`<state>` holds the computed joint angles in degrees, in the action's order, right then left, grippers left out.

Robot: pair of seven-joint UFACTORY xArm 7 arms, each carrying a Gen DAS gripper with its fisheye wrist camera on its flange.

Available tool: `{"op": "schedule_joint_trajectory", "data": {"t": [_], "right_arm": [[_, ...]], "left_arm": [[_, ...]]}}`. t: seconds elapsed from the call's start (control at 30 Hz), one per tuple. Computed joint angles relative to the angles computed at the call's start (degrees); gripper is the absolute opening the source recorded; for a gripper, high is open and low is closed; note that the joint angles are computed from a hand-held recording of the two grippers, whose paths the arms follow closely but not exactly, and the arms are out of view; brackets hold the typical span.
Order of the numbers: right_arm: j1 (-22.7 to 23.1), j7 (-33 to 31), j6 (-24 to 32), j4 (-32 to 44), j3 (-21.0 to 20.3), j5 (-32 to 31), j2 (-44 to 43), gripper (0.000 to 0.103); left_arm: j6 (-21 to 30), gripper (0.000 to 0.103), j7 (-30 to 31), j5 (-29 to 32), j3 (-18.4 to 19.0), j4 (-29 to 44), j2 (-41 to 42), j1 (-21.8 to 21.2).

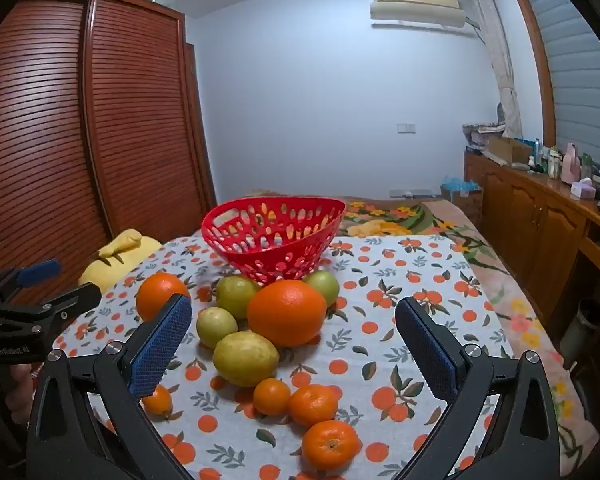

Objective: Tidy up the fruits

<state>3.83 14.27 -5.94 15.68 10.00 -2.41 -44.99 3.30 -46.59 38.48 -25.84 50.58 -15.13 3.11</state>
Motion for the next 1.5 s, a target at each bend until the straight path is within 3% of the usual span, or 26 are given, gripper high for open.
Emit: {"op": "schedule_joint_trajectory", "data": {"t": [0.53,1.5], "right_arm": [[0.0,0.4,0.1,-0.6,0.1,-0.1,-1.0,0.103],[0.0,0.8,0.9,-0.4,0.0,-0.4,-1.7,0.103]], "left_arm": [[0.6,0.103,2.2,-2.0,2.2,-0.7,-0.7,-2.6],[0.4,0.103,2.0,-2.5,-0.5,-0.2,-1.5,0.0]]}}
